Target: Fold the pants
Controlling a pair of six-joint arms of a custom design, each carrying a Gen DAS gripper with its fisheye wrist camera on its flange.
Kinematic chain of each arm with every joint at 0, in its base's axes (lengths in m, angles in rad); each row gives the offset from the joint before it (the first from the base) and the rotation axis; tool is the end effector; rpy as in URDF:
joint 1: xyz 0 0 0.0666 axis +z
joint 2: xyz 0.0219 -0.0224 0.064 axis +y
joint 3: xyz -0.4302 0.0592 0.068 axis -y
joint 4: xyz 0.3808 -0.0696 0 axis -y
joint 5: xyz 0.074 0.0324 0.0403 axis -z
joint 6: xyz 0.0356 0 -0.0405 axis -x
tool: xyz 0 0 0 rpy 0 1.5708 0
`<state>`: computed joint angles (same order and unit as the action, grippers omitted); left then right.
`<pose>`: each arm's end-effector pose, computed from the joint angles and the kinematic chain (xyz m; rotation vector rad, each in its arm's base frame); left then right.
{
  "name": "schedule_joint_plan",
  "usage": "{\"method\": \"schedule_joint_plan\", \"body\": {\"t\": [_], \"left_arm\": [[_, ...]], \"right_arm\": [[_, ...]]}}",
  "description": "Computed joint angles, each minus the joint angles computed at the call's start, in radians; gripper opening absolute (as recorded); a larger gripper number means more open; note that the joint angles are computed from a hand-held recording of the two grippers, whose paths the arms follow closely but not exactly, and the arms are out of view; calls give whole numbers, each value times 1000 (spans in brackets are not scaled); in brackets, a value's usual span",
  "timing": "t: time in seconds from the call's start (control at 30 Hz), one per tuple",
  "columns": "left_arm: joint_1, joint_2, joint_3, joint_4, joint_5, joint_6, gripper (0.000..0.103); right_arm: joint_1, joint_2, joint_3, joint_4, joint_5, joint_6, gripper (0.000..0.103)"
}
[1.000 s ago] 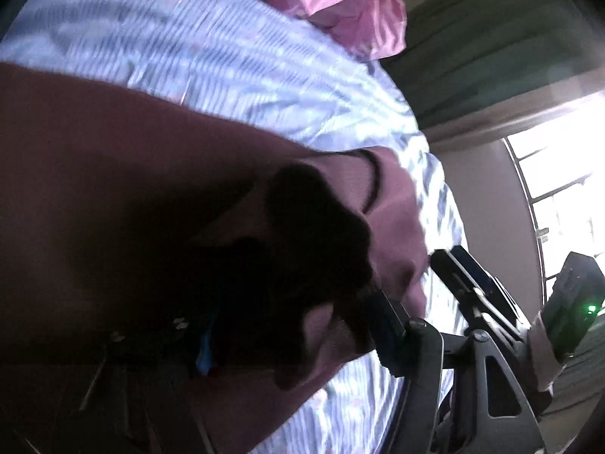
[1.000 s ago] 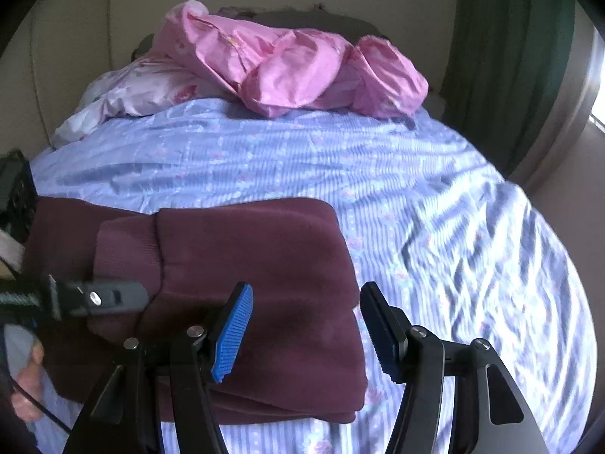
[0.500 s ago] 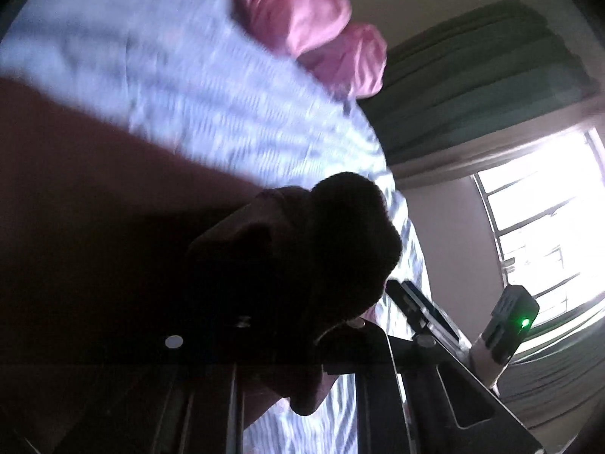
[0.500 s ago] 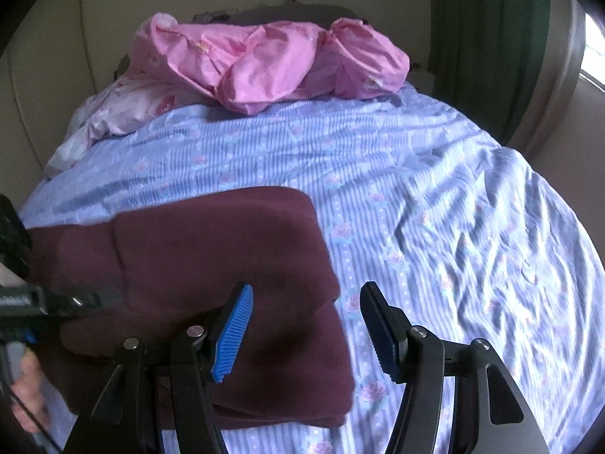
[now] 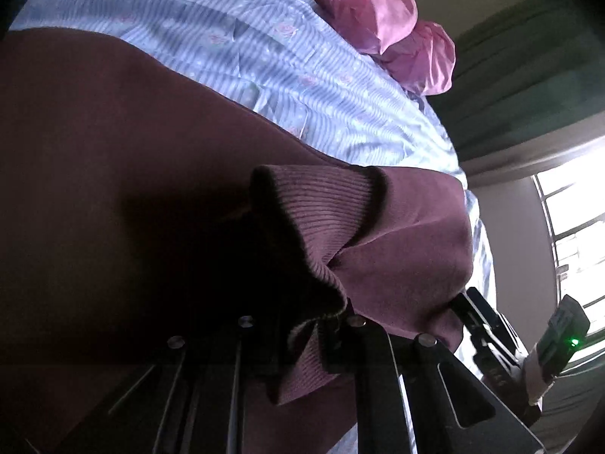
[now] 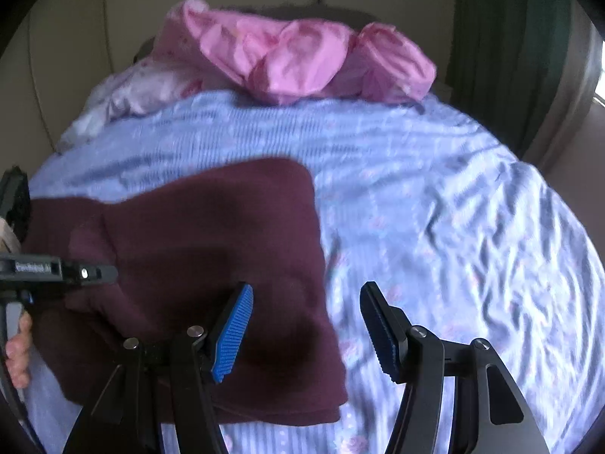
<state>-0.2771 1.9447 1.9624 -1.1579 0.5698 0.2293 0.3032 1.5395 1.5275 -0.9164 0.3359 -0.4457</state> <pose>0.6355 -0.2011 0.4184 0.2396 2.7195 -0.9217 0.5013 0.1441 0.4719 0.3092 2.4100 -0.0876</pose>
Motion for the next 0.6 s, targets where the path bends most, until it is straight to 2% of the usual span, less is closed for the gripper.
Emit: {"method": "schedule_joint_plan", "body": {"t": [0.1,0.2,0.27,0.33,0.37,0.43,0.53,0.6], "left_arm": [[-5,11,28,-38,-26,-5,20],[-14,5,38,-48,-78,-23,24],[-27,11,55,-58,-105,-42,25],[-32,24,74,-72,-115,-46,27],[-32,31,87,-84,-116,-45,30],[-25,43,111,-121,-106,-51,33],[-18,68,173,-202,-79,-76,40],[-15,61,207,-245,-109,-98,41]], "right_arm": [[-10,19,-4,-20,-13,-19,61],[-34,27,5,-39,-64,-52,61],[-33,12,9,-4,-38,-45,61],[-30,-2,12,97,23,-17,61],[-33,7,24,111,23,-15,61],[-57,78,109,54,-11,-23,60],[-78,182,217,-97,-17,-50,60],[-72,202,231,-129,19,-32,60]]}}
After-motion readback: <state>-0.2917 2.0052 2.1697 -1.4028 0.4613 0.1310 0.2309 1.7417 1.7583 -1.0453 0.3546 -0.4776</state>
